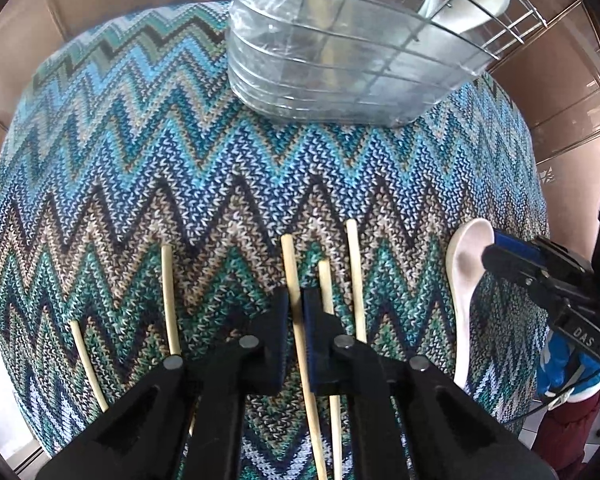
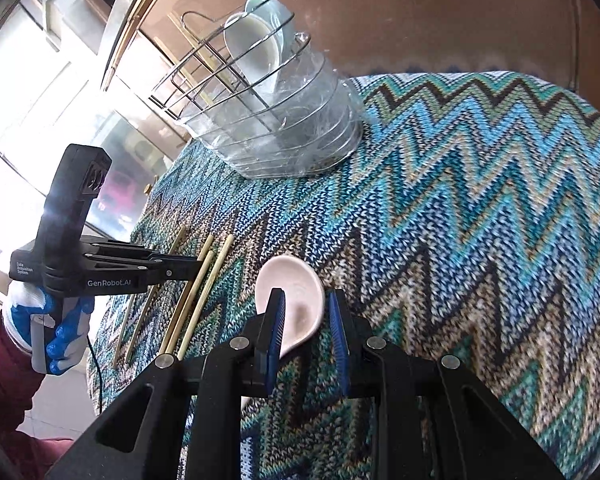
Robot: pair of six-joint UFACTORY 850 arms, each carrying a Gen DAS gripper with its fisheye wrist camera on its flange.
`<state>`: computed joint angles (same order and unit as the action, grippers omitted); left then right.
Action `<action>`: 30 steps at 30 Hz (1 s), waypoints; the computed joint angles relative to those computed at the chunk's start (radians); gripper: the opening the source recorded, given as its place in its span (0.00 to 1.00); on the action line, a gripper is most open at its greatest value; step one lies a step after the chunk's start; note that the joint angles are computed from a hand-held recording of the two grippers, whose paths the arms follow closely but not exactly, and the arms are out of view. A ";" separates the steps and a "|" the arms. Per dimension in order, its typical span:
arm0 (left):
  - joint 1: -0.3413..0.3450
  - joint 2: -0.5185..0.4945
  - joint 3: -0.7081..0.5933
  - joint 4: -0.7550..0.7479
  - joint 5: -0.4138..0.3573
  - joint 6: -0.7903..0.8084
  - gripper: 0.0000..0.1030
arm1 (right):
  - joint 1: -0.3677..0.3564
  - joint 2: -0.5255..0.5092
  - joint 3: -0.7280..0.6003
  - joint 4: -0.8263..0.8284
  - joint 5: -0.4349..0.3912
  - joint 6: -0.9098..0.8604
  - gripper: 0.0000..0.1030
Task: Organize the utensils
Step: 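Grasp a chopstick with the left tool while the right tool grips the pink spoon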
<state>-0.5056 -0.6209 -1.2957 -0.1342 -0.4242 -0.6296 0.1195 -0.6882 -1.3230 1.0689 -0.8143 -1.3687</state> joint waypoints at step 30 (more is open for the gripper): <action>-0.067 0.514 0.446 0.662 0.243 -0.669 0.05 | 0.022 0.428 0.372 0.305 0.146 -0.343 0.06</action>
